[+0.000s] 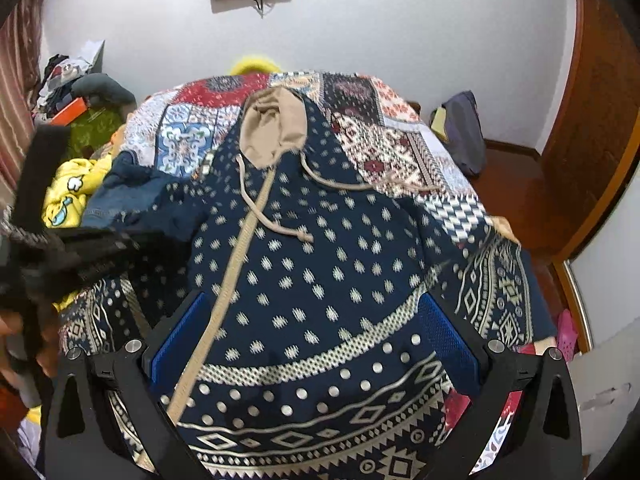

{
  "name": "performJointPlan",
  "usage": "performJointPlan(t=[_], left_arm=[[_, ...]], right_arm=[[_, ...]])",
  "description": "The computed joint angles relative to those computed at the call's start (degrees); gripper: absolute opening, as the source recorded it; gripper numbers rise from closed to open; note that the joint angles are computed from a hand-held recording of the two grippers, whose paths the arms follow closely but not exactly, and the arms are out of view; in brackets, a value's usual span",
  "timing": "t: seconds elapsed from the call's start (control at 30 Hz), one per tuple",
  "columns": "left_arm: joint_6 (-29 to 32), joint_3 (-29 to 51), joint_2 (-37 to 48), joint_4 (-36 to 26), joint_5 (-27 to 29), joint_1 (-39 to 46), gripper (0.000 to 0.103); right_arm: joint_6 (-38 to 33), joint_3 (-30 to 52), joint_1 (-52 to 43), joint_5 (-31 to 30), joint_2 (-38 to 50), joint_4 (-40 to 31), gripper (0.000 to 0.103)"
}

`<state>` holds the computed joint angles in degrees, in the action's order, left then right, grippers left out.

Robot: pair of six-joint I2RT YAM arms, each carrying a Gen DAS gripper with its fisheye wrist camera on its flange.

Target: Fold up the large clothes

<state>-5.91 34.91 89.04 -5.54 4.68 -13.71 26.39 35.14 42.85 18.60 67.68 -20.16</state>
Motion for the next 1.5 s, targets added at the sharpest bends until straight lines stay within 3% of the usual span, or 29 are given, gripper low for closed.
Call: performJointPlan(t=[0.07, 0.2, 0.27, 0.33, 0.37, 0.53, 0.63, 0.83, 1.07, 1.13, 1.27, 1.33, 1.47, 1.5], left_arm=[[0.2, -0.6, 1.2, -0.2, 1.5, 0.5, 0.005], [3.3, -2.3, 0.3, -3.3, 5.7, 3.9, 0.016], [5.5, -3.9, -2.3, -4.6, 6.3, 5.7, 0.027], [8.1, -5.8, -6.7, -6.0, 6.4, 8.3, 0.049], [9.3, -6.4, -8.8, -6.9, 6.9, 9.7, 0.052], [19.4, -8.7, -22.7, -14.1, 12.8, 25.3, 0.071], [25.0, -8.6, -26.5, -15.7, 14.9, 34.8, 0.079], [35.2, -5.6, -18.5, -12.6, 18.3, 51.4, 0.082], [40.0, -4.0, -4.9, -7.1, 18.8, 57.8, 0.082], [40.7, -4.1, -1.8, -5.4, 18.3, 57.7, 0.082], [40.7, -5.2, 2.3, -1.5, 17.1, 56.2, 0.082], [40.7, -5.5, 4.0, 0.1, 16.7, 55.6, 0.082], [40.1, -5.4, 5.8, 0.7, 17.0, 54.7, 0.082], [39.4, -5.4, 6.1, 1.1, 17.1, 54.2, 0.082]], right_arm=[[0.1, -0.5, -0.6, -0.8, 0.1, -0.1, 0.103], [0.1, 0.0, -0.2, -1.0, 1.0, -0.5, 0.103], [0.6, 1.1, 1.3, 0.3, 2.3, -0.9, 0.103], [0.6, 2.2, 2.8, 1.6, 3.5, -1.0, 0.103], [0.7, 3.3, 4.0, 2.6, 4.6, -1.4, 0.103], [0.6, 8.6, 8.3, 5.5, 9.5, -2.0, 0.103], [-0.3, 12.9, 10.8, 6.4, 14.1, -1.4, 0.103], [-2.7, 21.9, 13.7, 3.9, 25.5, 0.6, 0.102], [-9.2, 37.3, 14.7, -1.9, 42.4, -0.3, 0.099], [-10.7, 41.9, 15.0, -3.1, 46.9, -1.6, 0.089], [-13.1, 50.9, 15.7, -5.5, 55.6, -4.7, 0.082], [-14.0, 54.3, 15.9, -6.2, 58.9, -6.3, 0.066], [-15.3, 59.6, 16.0, -4.2, 64.6, -7.5, 0.047], [-15.5, 59.3, 16.0, -4.0, 64.6, -6.8, 0.031]])
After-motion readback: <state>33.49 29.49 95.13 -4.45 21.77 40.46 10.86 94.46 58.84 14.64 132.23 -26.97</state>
